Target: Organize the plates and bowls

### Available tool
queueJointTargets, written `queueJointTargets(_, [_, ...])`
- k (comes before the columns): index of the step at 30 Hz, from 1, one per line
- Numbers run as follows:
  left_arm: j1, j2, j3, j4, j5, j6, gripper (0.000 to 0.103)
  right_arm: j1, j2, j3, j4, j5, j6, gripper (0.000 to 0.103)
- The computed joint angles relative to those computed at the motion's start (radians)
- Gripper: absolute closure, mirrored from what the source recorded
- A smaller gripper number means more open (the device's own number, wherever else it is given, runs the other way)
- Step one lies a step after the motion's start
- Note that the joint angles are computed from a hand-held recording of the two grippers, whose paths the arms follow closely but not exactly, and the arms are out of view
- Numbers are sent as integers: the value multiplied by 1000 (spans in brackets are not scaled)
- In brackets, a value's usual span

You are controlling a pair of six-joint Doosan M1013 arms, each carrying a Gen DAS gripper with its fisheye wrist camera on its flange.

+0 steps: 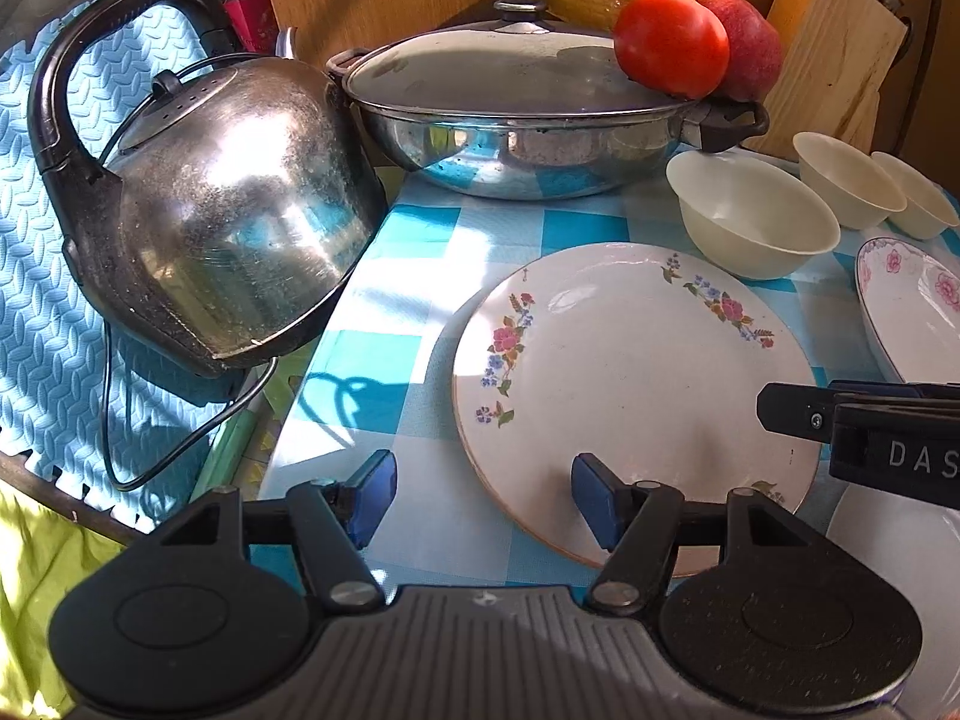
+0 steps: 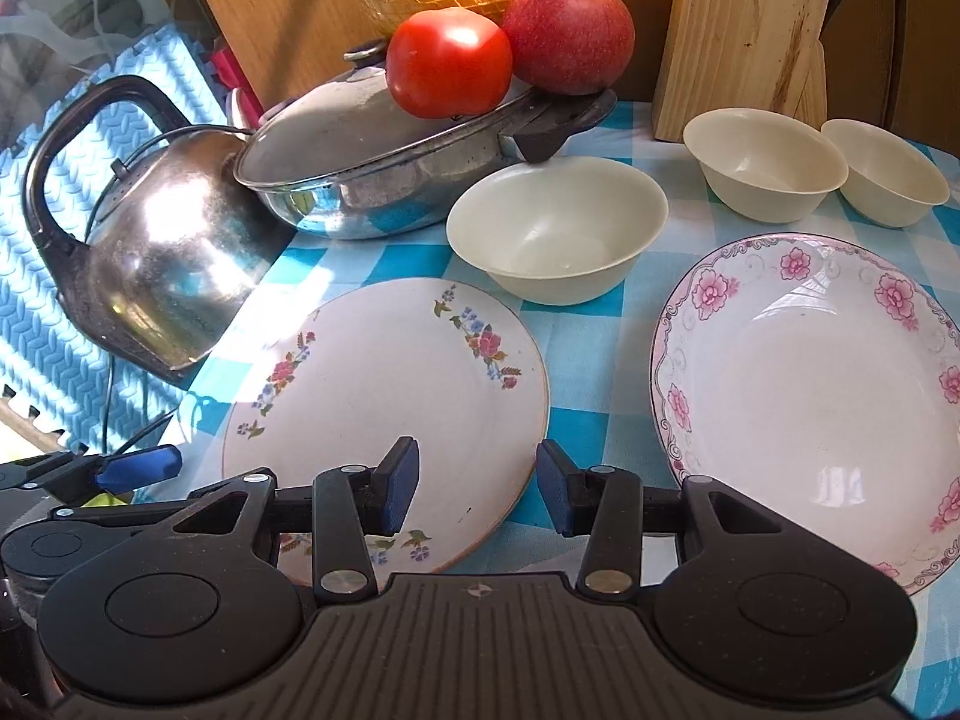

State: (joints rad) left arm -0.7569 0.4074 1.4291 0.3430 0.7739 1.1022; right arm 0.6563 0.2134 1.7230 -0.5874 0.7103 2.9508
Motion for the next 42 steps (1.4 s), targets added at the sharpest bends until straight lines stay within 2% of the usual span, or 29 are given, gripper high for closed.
queueJointTargets(4, [1,8,-3,15,-18,17,44,-5,7,-4,-7,0,8,46])
queueJointTargets(10, [19,22,-19,-68,-36,73,42,-19,5,7,18,-28,-15,47])
queueJointTargets(11, [24,24,-23,-91,-36,83,40,-29,7,8,56,-40,-37,48])
queueJointTargets(13, [33,27,-27,-134,-38,95,38,-29,7,14,43,-49,-16,49])
queueJointTargets(17, [49,32,-33,-190,-30,113,23,-31,9,9,49,-42,-29,52])
queueJointTargets(20, [59,30,-27,-218,-47,158,22,-36,7,11,62,-47,-41,57])
queueJointTargets(23, [57,28,-19,-219,-68,166,20,-35,7,12,55,-46,-42,59])
queueJointTargets(28, [54,38,-38,-233,-48,170,20,-34,5,15,51,-49,-49,60])
queueJointTargets(34, [45,43,-41,-201,-56,139,19,-30,3,22,33,-54,-49,61])
queueJointTargets(37, [45,46,-44,-198,-50,134,12,-29,3,21,36,-51,-68,61])
queueJointTargets(38, [44,48,-46,-191,-45,125,5,-29,2,21,35,-50,-69,62])
queueJointTargets(39, [43,51,-47,-187,-43,119,3,-28,2,21,32,-50,-72,63])
queueJointTargets(42, [44,51,-47,-194,-41,122,3,-30,-1,26,29,-56,-73,67])
